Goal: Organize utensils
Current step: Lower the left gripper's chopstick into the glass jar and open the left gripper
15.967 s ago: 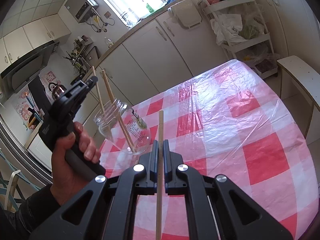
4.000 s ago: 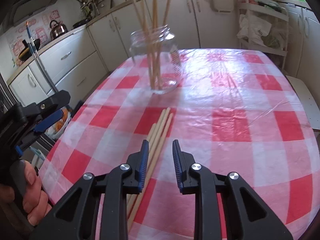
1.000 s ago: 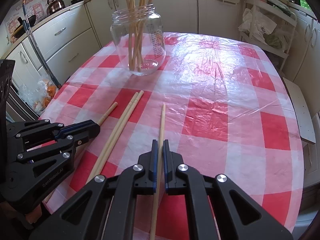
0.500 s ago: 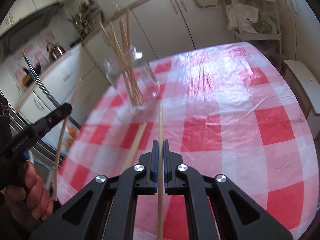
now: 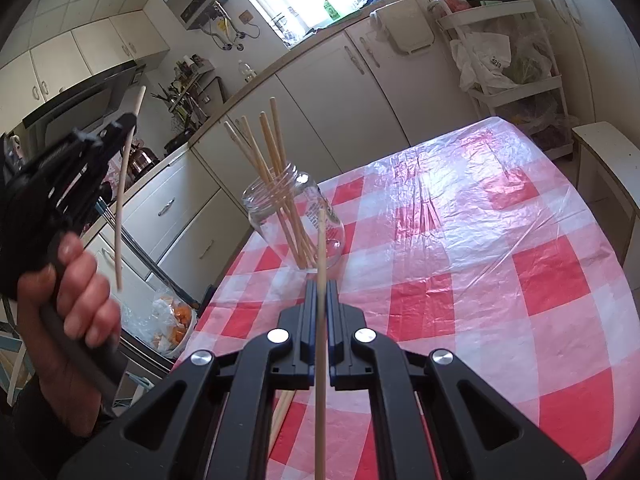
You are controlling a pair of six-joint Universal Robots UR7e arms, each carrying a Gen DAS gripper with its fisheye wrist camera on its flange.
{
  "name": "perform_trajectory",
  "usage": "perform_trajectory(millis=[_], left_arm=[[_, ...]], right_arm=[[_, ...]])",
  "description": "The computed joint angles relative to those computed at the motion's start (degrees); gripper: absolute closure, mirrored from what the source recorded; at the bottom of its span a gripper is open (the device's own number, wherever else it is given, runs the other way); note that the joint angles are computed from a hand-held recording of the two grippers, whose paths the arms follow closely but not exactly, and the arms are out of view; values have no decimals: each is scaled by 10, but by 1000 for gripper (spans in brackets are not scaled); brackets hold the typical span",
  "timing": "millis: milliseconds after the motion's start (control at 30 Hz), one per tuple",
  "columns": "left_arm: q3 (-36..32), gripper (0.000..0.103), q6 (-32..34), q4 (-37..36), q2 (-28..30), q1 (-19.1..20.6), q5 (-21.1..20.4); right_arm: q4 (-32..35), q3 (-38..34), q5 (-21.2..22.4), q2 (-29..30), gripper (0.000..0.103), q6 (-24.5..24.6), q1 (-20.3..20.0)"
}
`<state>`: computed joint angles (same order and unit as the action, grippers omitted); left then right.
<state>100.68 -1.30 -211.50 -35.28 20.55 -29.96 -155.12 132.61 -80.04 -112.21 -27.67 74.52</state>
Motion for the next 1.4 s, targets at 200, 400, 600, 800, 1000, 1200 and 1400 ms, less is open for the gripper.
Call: perform_trajectory(millis=[200, 400, 600, 800, 1000, 1200, 1400], left_arm=[[-66, 98, 37, -49, 28, 37, -20], [-120, 98, 36, -60, 57, 71, -47], [-165, 98, 48, -79, 92, 92, -63], [-217, 98, 82, -98, 129, 108, -71], [-247, 98, 114, -119, 158, 117, -69], [-252, 98, 142, -133, 175, 116, -63], [-233, 98, 160, -148, 179, 111, -55]], right_arm=[[-4, 0, 6, 4, 98, 11, -11], [1, -4, 11, 12, 98, 22, -18], [1, -5, 16, 14, 98, 29, -23], [7, -5, 18, 15, 98, 31, -26], [8, -8, 19, 19, 98, 36, -27], [12, -12, 18, 23, 98, 44, -27], [12, -10, 17, 22, 98, 47, -26]])
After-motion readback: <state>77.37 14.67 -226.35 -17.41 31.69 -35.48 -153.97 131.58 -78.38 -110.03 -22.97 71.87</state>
